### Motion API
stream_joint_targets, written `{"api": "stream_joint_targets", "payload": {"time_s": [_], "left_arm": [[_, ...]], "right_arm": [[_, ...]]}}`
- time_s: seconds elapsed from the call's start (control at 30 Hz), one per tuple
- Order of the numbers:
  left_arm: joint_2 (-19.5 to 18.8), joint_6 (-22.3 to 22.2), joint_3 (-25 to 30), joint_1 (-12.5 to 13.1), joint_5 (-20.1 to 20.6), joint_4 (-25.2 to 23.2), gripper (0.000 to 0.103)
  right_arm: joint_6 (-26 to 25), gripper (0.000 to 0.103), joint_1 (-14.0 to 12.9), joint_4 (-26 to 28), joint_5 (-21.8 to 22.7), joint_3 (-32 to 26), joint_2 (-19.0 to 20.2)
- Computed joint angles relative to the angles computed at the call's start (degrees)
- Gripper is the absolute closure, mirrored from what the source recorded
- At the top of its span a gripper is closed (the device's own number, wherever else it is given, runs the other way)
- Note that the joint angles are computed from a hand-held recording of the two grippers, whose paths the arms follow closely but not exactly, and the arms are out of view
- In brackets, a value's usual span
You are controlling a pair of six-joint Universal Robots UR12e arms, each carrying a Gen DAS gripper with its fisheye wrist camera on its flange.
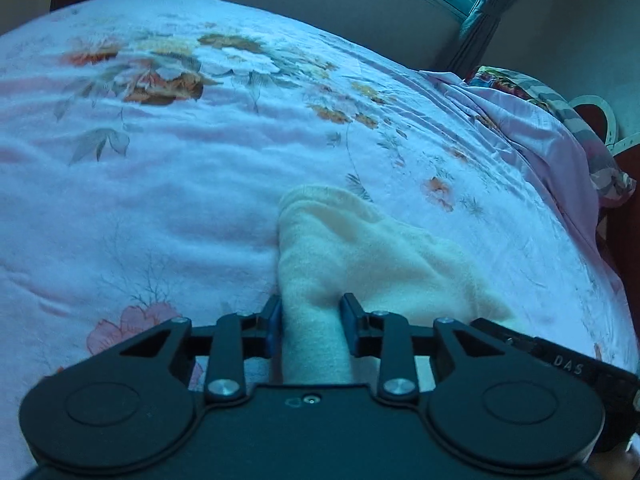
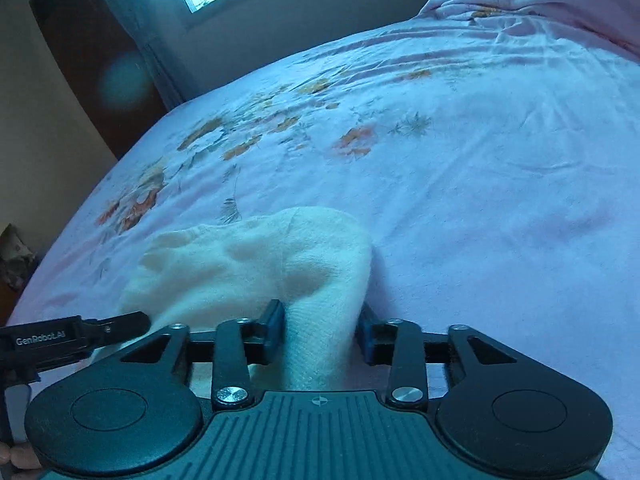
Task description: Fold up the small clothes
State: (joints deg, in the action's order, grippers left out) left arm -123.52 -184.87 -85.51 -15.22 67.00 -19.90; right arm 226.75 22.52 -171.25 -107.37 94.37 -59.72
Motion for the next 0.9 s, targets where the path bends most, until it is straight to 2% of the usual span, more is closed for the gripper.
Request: {"api": "stream_joint_targets", "payload": {"time_s": [0.07,0.1,0.17,0.27,0.3,0.37,0.43,0.47,0.5,0.53,0.67,0.77,0.83,0.9], "left_arm": [[1.62,-0.34,-1.6,0.26,0.28,1.93,0.076],[2.66,0.45,-2.69,0.35,0.07,2.92,0.071],[4.58,3.98,-4.51,0.24,-0.37,3.13,0.07],[6.92,8.15,-7.11,-0.26,-1.26,0.95,0.07],[7.42,8.71,-7.9,-0.53,-1.07,-0.01,0.066],[7.97,9.36,-9.57,-1.17,1.04,0.26,0.064],[8.15,10.08,-10.47,-1.94,3.96,0.57,0.064],[8.22,10.91,-10.8,-2.32,5.33,1.32,0.063],[8.24,11.7,-10.72,-2.66,6.34,1.08,0.063],[8.27,12.41,-10.51,-3.08,7.56,0.67,0.063],[8.82,12.28,-10.11,-3.77,10.15,-0.7,0.063],[10.76,11.69,-12.35,-3.46,8.1,1.42,0.063],[11.38,12.9,-13.64,-3.76,8.09,1.74,0.059],[11.22,13.37,-14.5,-4.28,9.93,1.96,0.056]], "right_arm": [[-0.94,0.052,0.87,1.26,-4.26,0.28,-1.15],[-1.42,0.052,1.14,-0.47,-4.67,1.2,-1.93],[-2.84,0.052,1.84,-4.46,-3.83,2.99,-3.47],[-7.9,0.052,4.22,-5.41,-5.43,3.43,-4.59],[-8.46,0.052,4.77,-5.39,-4.7,3.36,-4.66],[-8.51,0.053,5.53,-4.21,-2.87,3.61,-4.75],[-7.56,0.053,6.14,0.48,-2.74,3.34,-4.45],[-5.71,0.053,5.83,4.23,-0.88,3.35,-4.32],[-3.49,0.053,5.35,5.58,1.64,4.03,-4.19],[-1.66,0.053,5.29,4.53,1.75,4.66,-4.12],[-0.67,0.053,6.32,6.53,-1.4,3.23,-4.49],[-4.92,0.052,8.46,2.18,-6.98,3.1,-4.52],[-5.39,0.052,8.85,3.19,-5.65,3.26,-4.6],[-4.64,0.052,8.87,8.71,-4.26,2.54,-4.17]]}}
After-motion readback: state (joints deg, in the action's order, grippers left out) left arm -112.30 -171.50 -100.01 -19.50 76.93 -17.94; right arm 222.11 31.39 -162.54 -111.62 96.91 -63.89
